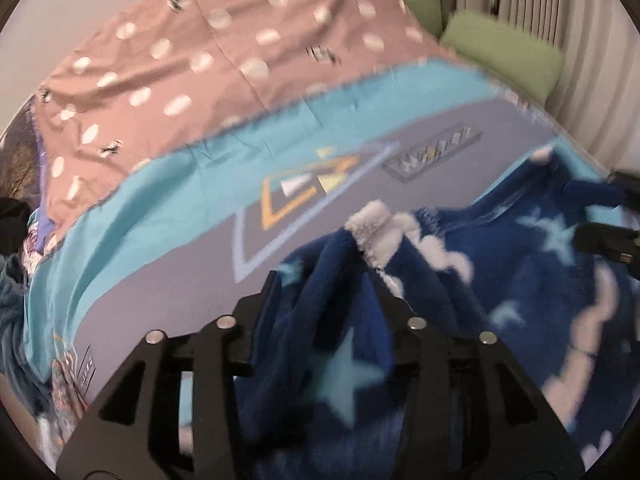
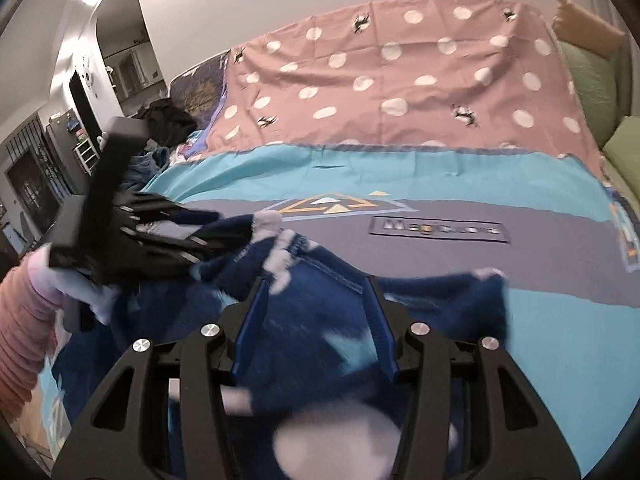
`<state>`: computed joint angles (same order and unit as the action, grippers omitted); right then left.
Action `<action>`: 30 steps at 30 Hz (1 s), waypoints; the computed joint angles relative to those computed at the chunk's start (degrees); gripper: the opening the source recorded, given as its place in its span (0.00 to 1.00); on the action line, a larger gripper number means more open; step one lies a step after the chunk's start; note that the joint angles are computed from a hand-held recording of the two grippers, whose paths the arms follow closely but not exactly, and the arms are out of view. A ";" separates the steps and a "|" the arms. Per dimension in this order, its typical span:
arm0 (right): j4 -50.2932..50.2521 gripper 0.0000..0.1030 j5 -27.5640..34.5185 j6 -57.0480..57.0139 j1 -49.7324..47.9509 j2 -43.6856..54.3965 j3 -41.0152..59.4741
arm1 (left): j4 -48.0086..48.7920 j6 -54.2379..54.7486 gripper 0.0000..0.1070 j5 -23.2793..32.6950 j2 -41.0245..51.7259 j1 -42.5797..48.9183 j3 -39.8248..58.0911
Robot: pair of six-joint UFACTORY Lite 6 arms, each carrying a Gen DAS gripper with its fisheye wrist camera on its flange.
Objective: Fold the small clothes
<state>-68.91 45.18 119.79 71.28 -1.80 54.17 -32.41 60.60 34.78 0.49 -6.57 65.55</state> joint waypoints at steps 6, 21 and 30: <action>4.81 0.57 13.96 7.49 10.89 -10.42 -10.24 | -18.79 22.61 0.68 20.15 -13.59 30.22 -4.50; 9.07 0.66 4.71 -11.04 -2.19 -2.66 -9.63 | -18.45 35.49 0.68 10.13 -2.79 33.75 -8.37; -8.83 0.08 -28.88 20.82 -29.25 -15.32 -28.09 | -15.32 8.85 0.11 14.07 22.69 32.78 13.75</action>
